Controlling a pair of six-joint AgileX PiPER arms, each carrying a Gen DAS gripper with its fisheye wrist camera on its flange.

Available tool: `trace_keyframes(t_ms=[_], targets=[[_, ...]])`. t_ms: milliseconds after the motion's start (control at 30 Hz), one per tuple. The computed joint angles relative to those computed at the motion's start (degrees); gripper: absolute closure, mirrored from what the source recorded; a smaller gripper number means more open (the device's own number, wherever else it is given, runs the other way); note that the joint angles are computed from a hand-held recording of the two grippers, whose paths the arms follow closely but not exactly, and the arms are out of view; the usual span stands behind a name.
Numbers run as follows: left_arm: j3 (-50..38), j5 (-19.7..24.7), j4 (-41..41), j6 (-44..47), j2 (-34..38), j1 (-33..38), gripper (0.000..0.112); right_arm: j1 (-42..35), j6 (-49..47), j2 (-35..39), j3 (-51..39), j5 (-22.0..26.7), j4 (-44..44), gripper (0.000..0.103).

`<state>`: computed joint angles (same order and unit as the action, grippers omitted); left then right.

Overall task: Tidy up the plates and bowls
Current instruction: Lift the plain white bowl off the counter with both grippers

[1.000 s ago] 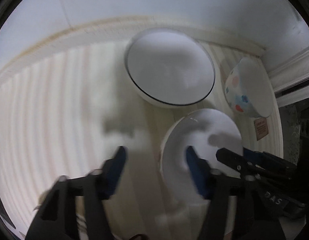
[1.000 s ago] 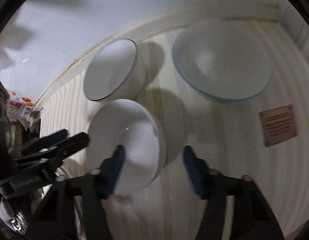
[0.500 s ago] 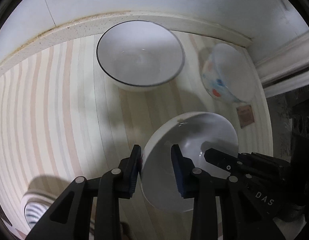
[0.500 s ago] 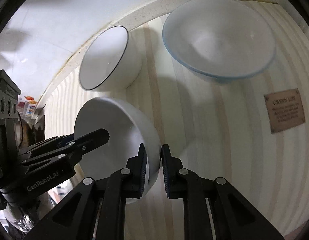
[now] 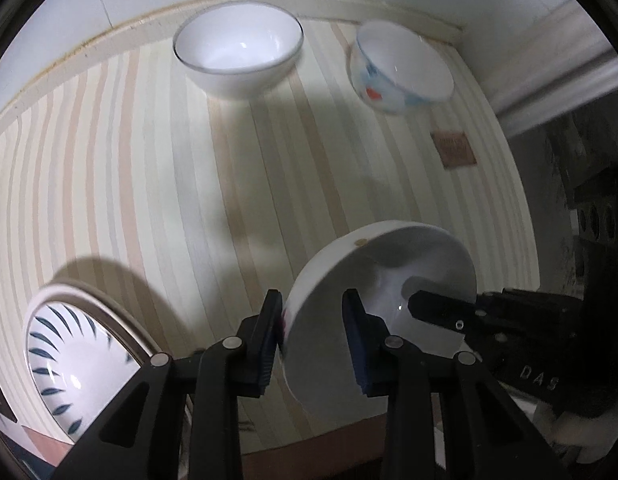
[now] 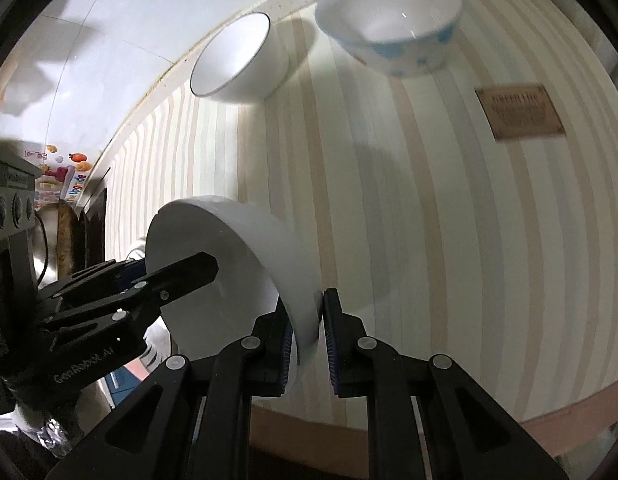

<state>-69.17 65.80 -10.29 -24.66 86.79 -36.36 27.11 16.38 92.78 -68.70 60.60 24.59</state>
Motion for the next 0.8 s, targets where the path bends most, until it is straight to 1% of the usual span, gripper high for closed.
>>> trace_keyframes(t_ms=[33,133,233,333,367,533,600,667,733,800], targets=[[0.5,-0.5,0.3,-1.0,0.3,-1.3,0.084,-0.2,-0.1,-0.7,1.3,-0.1,0.5,0.087],[2.1,-1.1,-0.4,-0.9,0.8,-2.1,0.084,0.4,0.5,-2.6,5.2,-0.9,1.0,0.087],[3.7,-2.1,-1.1,-0.8,1.7,-2.6,0.084,0.8,0.7,-2.4,7.8,-2.3,1.7,0.087],[4.5,-3.0,-1.8,-0.5,3.0,-2.8,0.084,1.3,0.5,-1.1,8.5,-3.2,2.1,0.087],[4.7,-3.1,-2.0,-0.3,3.3,-2.6,0.084,-1.0,-1.6,-1.8,9.4,-2.0,2.2,0.087],[5.5,-3.9,-3.1,0.4,4.3,-2.2,0.084,-0.7,-2.2,-0.4,10.2,-2.5,2.8,0.087],[5.5,-3.3,-2.8,0.4,4.0,-2.1,0.084,-1.0,-2.7,0.3,10.0,-2.2,2.8,0.086],[4.2,-1.6,-1.4,-0.8,3.5,-1.8,0.084,-1.8,-3.6,0.8,9.5,-1.1,3.5,0.086],[2.6,0.1,0.5,-1.6,1.4,-0.6,0.084,-0.1,-1.0,3.7,5.0,-0.5,3.9,0.086],[-0.4,2.2,2.3,-1.2,-0.1,1.7,0.083,-2.2,-0.9,2.4,2.4,2.0,3.3,0.085]])
